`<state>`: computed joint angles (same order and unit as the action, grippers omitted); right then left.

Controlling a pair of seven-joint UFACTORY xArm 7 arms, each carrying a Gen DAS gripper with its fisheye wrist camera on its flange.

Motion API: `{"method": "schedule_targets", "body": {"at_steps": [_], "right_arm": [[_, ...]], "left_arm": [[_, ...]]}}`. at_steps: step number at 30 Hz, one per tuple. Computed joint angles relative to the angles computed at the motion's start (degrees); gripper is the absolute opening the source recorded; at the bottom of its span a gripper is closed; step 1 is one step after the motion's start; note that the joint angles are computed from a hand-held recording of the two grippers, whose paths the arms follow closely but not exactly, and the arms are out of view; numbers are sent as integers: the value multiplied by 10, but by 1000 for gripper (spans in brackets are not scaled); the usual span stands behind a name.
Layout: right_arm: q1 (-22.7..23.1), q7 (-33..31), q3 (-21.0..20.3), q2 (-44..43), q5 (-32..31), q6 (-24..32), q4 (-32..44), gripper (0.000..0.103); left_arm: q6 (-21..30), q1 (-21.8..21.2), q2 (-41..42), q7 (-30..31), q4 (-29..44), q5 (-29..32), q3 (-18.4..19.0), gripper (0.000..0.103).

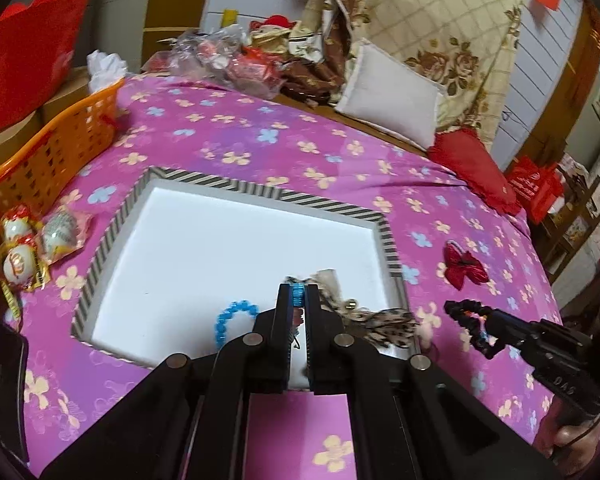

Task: Organize jewelry
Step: 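Carry the beaded bracelet in the left tool while the right tool carries the scrunchie to the tray, then open the left tool in the tray while the right tool releases the scrunchie there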

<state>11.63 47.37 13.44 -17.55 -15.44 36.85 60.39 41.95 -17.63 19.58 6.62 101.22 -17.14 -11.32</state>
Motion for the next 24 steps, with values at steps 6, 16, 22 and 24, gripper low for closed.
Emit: {"method": "schedule_targets", "body": {"at_steps": [6, 16, 22, 24], "right_arm": [[9, -11, -2, 56, -4, -11, 53, 8], [65, -37, -24, 203, -8, -12, 174, 8], [93, -43, -46, 260, 4, -6, 201, 8], [98, -44, -51, 265, 7, -5, 195, 8]], "left_arm": [[-2, 7, 14, -11, 15, 18, 14, 1], [8, 22, 56, -41, 37, 45, 25, 1], [-3, 16, 59, -41, 16, 60, 23, 1], [-9, 9, 60, -49, 12, 72, 27, 1]]}}
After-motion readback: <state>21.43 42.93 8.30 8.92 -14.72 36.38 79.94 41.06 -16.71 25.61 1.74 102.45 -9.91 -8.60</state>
